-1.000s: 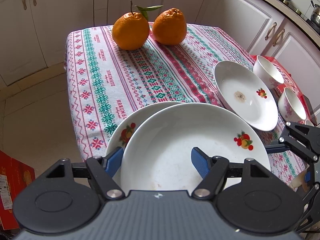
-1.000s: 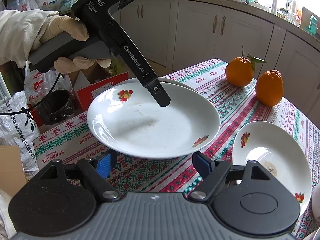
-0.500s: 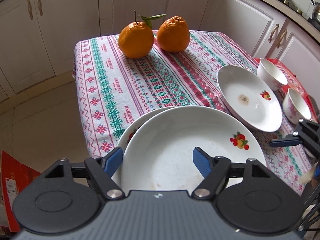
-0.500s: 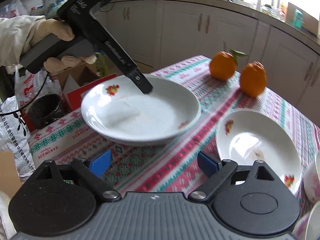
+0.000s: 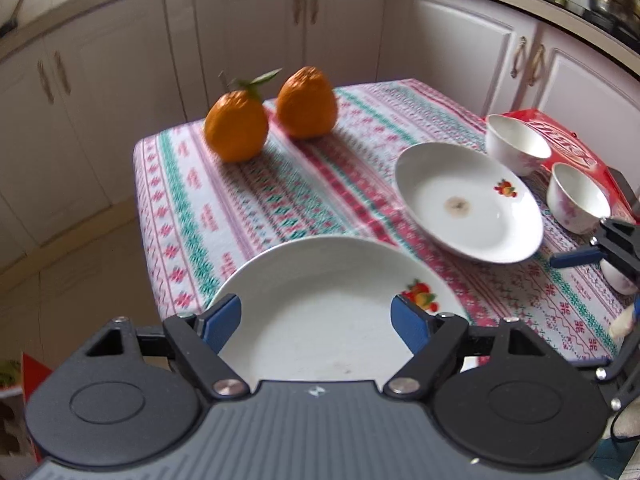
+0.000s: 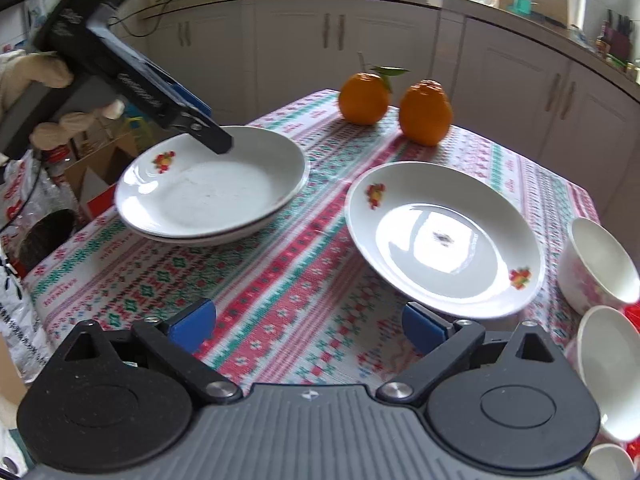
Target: Organize plates and bowls
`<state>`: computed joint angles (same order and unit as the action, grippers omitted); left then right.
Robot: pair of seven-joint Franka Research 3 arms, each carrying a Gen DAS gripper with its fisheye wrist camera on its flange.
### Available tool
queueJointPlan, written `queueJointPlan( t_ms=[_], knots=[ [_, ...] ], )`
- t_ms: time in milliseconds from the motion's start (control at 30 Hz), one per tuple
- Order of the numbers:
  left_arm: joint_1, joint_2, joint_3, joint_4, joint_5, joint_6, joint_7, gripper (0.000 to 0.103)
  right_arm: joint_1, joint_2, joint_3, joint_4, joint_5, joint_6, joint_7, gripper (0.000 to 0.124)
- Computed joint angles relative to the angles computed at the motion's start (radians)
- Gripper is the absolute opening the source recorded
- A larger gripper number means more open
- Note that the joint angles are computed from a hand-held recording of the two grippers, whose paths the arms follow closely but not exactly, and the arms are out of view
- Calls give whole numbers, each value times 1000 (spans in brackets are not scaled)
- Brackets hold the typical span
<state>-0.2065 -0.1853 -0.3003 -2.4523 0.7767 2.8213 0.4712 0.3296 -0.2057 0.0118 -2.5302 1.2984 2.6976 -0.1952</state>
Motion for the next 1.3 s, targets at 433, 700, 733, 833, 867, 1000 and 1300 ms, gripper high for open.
queueJointPlan(
  t_ms=[433, 700, 733, 833, 867, 1000, 1300],
  knots=[
    [-68, 74, -33, 118, 160, -69, -64, 87, 6, 95, 32, 34, 63, 195, 39, 103],
    [-97, 160, -1, 208, 189, -41, -19, 92, -15, 143, 34, 74, 49, 156, 94, 103],
    [-100, 173, 5, 221, 191, -37, -7, 92, -18, 148, 34, 79, 58, 153, 94, 103],
    [-111, 219, 21, 268, 194, -31, 32, 93, -22, 158, 42, 89, 85, 165, 79, 103],
    [-114, 235, 28, 284, 196, -26, 43, 93, -22, 161, 46, 91, 88, 171, 83, 103],
    [-122, 304, 56, 351, 183, 14, 98, 94, -16, 174, 59, 104, 144, 214, 79, 103],
    [-140, 460, 92, 496, 18, 50, 338, 97, -27, 215, 66, 146, 141, 247, 114, 103]
  ],
)
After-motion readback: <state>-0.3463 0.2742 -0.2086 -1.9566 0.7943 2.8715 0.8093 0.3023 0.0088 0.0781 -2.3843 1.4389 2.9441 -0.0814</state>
